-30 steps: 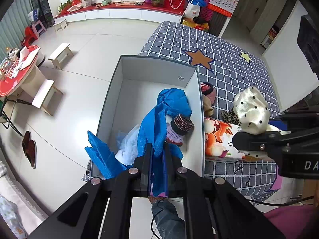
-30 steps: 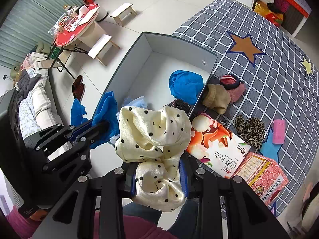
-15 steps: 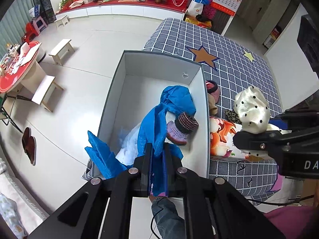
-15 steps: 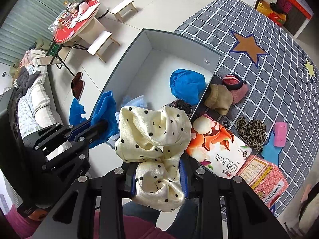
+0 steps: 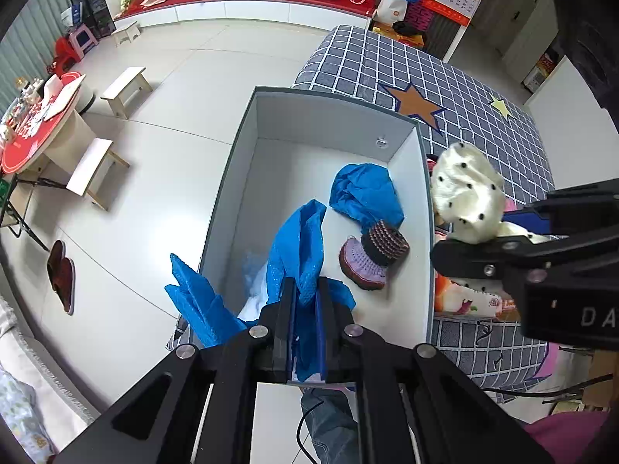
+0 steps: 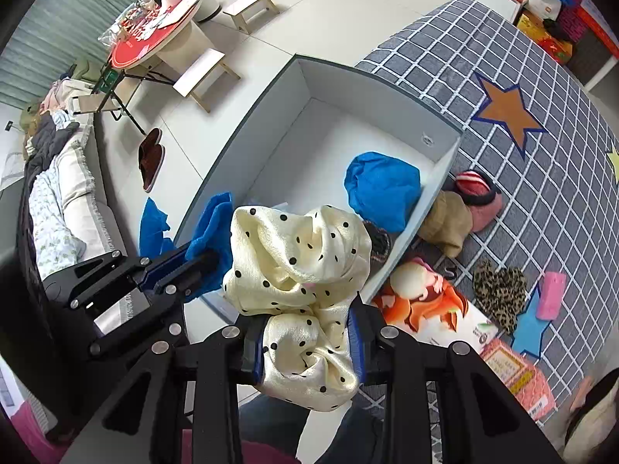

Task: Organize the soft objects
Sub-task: 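Open the left tool to drop the blue cloth while the right tool releases the scrunchie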

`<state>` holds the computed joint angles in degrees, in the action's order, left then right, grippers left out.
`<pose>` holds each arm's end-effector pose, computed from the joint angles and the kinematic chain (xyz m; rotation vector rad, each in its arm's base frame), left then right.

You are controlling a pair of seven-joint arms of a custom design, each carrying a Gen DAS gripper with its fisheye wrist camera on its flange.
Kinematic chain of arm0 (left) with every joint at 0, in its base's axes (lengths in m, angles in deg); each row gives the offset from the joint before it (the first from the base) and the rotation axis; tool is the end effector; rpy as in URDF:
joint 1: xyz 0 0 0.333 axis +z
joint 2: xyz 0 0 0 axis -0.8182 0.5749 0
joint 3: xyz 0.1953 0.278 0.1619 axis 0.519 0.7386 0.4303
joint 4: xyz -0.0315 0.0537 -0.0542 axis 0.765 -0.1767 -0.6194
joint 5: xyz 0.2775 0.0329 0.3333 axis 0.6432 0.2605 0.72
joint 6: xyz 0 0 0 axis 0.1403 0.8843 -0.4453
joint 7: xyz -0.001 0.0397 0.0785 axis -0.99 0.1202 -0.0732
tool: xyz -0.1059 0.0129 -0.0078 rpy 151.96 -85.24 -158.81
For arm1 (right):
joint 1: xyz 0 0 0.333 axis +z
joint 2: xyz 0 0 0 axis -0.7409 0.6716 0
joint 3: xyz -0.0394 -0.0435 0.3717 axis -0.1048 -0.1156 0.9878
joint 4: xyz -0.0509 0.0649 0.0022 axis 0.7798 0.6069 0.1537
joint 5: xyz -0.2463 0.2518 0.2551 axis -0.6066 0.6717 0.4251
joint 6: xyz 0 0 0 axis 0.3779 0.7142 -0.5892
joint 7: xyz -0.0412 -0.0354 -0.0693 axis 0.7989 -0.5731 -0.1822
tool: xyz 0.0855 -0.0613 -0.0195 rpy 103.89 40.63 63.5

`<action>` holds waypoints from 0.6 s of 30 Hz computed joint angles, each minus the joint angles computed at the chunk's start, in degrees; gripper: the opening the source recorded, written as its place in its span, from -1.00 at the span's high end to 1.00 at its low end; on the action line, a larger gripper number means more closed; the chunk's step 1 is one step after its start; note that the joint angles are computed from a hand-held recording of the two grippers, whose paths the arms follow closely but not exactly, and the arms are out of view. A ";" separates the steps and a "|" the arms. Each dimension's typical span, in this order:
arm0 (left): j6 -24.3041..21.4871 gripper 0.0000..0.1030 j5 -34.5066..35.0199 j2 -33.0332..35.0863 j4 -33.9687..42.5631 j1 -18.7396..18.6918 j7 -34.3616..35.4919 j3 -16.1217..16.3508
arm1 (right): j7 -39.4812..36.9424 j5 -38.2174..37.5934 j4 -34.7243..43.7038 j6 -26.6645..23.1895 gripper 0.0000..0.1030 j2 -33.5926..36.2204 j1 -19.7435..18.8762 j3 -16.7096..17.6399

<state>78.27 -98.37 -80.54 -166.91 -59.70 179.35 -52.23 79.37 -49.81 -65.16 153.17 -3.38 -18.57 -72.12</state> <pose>0.4802 -0.1336 0.5015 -0.7244 2.9630 -0.4842 0.4175 0.3229 0.5038 -1.2660 2.5778 0.0434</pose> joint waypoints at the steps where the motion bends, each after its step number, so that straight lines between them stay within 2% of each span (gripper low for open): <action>1: 0.26 0.82 0.25 0.23 0.02 -0.05 -0.28 -0.08 | -0.51 0.24 0.05 0.21 0.36 0.23 0.00 -0.21; 5: 0.19 0.77 0.34 0.60 0.13 -0.11 -0.17 -0.04 | -2.72 1.41 0.33 1.03 0.36 1.07 -0.24 -0.84; 7: 0.81 0.55 -0.38 0.00 -0.42 -0.35 1.15 0.19 | -3.21 1.56 0.44 1.14 0.29 1.14 -0.49 -0.88; 8: 0.86 0.28 -0.64 -0.33 -0.66 -0.39 1.56 0.28 | -3.21 1.45 0.53 1.00 0.08 1.14 -0.62 -0.83; 9: 1.04 -0.11 -1.06 -0.61 -0.87 -0.43 1.88 0.37 | -3.01 1.11 0.53 0.94 -0.02 1.02 -0.77 -0.72; 11: 1.51 -0.55 -1.73 -0.91 -1.06 -0.39 1.84 0.41 | -3.06 0.79 0.74 0.65 -0.02 0.99 -0.92 -0.68; 14: 1.65 -0.64 -0.76 -0.79 -0.95 -0.01 0.44 -0.13 | -3.49 1.55 0.49 0.54 -0.05 0.63 -1.00 -0.92; 16: 2.58 -0.71 0.18 -0.54 -1.23 0.15 -0.74 -0.52 | -2.49 1.30 0.27 0.07 -0.43 0.13 -1.25 -0.79; 17: 2.64 -0.78 0.17 -0.36 -1.19 0.17 -1.10 -0.44 | -1.71 0.89 0.03 0.22 -0.73 -0.21 -1.38 -0.65; 18: 2.42 -0.96 0.21 -0.17 -1.03 0.22 -1.62 -0.37 | -0.73 0.38 -0.42 0.80 -0.78 -0.75 -1.52 -0.49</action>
